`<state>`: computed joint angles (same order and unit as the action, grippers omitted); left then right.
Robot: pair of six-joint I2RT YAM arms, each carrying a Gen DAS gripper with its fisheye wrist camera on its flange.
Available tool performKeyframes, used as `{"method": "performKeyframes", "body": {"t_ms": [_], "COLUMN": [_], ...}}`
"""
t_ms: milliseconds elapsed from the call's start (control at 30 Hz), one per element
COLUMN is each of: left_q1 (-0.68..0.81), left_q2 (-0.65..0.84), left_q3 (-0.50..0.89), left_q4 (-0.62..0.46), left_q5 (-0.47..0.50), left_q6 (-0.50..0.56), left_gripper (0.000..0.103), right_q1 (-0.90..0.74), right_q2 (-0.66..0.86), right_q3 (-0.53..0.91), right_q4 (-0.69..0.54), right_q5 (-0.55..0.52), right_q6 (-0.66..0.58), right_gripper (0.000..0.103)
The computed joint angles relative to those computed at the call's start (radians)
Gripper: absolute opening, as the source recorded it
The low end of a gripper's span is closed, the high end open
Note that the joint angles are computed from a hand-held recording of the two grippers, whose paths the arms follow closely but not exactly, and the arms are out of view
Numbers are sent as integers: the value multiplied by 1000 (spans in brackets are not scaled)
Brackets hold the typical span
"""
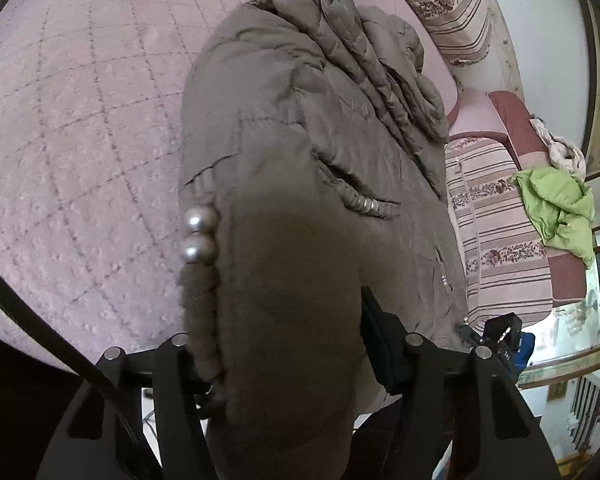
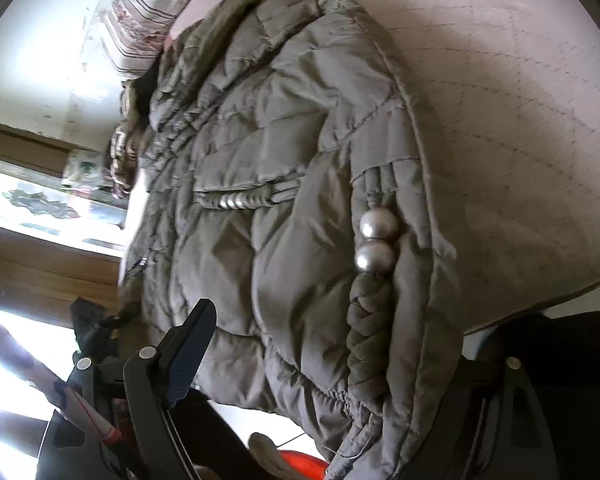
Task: Fold large clothes
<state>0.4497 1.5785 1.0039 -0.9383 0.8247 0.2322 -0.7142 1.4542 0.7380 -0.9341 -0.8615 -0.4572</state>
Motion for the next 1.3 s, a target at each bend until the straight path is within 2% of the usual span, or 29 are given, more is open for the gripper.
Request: {"method": "performKeyframes", "body": {"t_ms": [100,233,333,433,467,500,567,667,800,967,1133,1300], "left_q1": [-17,-14,-44,-76,-87,-102,-124,-149,-152,-112,-102,-137], "left_q2": [-3,-39,-104,-173,-200,-238,-285,-360,-419,-396,-361,-342], "left_q3": [-6,-40,-64,-57,-50,-38,-14,25,62,133,208,291], "left_q4": [26,51,78,65,56,42,20,-23,-83,-149,-180,-194], "left_q5": [-6,-23,-147,-226,-247,-269,-290,-307,-309,-282,-283,-296], "left_q6": [-33,-56,-118,-149,-151,-154,-162,-161,-150,-136,-155,-194], "left_gripper": [60,60,35,27,26,25,23,23,22,22,22,22], "right_q1": [38,139,173,105,57,24,-30,-84,-154,-177,-158,-92], "right_q2": [21,-104,-166,-136,-103,-83,-61,-74,-110,-148,-152,-158], "right_q3": [-9,-69,-94,-77,-58,-44,-20,14,85,172,241,309], "right_q4": [51,138,159,118,80,49,-11,-113,-288,-411,-451,-405], "right_q5": [14,122,184,119,72,44,2,-40,-102,-137,-174,-206], "right_q6": [47,117,137,95,58,26,-35,-119,-246,-302,-287,-178], "right_gripper": [89,89,86,67,54,47,36,29,24,24,24,24]}}
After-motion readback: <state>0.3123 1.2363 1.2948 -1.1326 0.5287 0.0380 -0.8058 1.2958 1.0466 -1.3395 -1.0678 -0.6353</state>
